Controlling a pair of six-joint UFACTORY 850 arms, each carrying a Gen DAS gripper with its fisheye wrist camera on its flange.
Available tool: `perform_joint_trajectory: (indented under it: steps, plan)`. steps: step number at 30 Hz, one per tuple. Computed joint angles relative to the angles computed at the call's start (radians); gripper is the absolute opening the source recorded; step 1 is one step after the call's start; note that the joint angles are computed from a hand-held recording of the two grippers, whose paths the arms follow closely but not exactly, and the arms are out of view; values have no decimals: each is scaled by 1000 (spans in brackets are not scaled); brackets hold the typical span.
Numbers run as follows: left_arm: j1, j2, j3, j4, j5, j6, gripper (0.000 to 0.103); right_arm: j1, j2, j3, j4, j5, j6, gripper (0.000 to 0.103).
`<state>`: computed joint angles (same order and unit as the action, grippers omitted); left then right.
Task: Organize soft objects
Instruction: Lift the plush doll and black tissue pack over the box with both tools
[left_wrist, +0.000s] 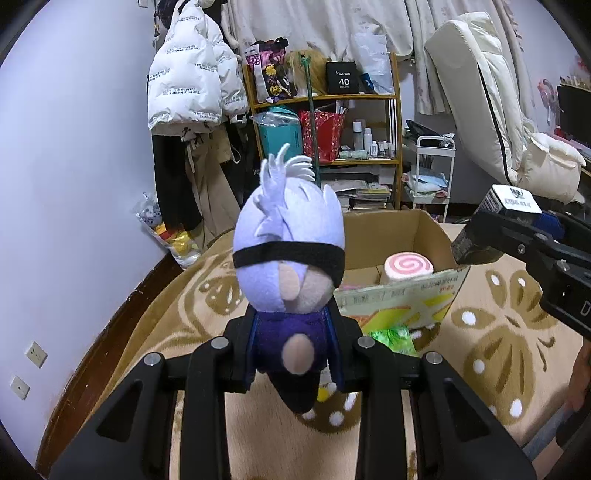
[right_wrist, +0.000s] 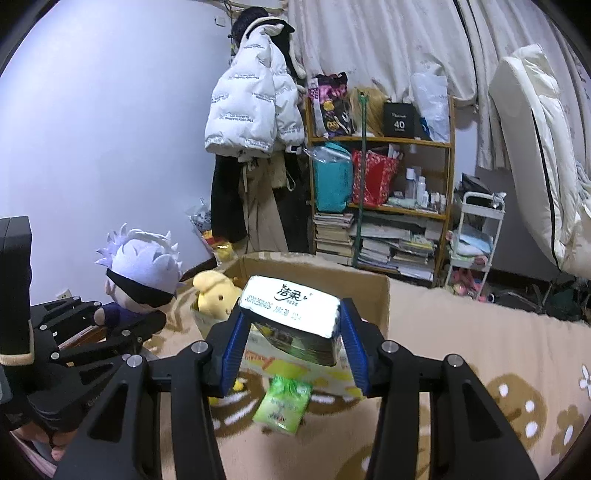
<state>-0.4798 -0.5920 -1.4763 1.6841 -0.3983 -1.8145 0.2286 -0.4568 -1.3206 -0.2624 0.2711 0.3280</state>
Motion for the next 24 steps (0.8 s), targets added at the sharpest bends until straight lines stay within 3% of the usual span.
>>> perform_joint_trajectory:
  steps: [5, 15, 20, 24]
  plan:
    - [17, -38, -67, -37, 23, 40, 29, 1, -23, -42, -32, 21, 23, 51]
    - [44, -147, -240, -137, 72, 195, 29, -29, -119, -175, -248, -14, 234, 51]
    - [42, -206, -321, -139, 81, 252, 30, -39, -162, -219, -280, -41, 269, 51]
    - [43, -253, -383, -247, 95, 370, 30, -50, -191, -243, -391, -46, 394, 51]
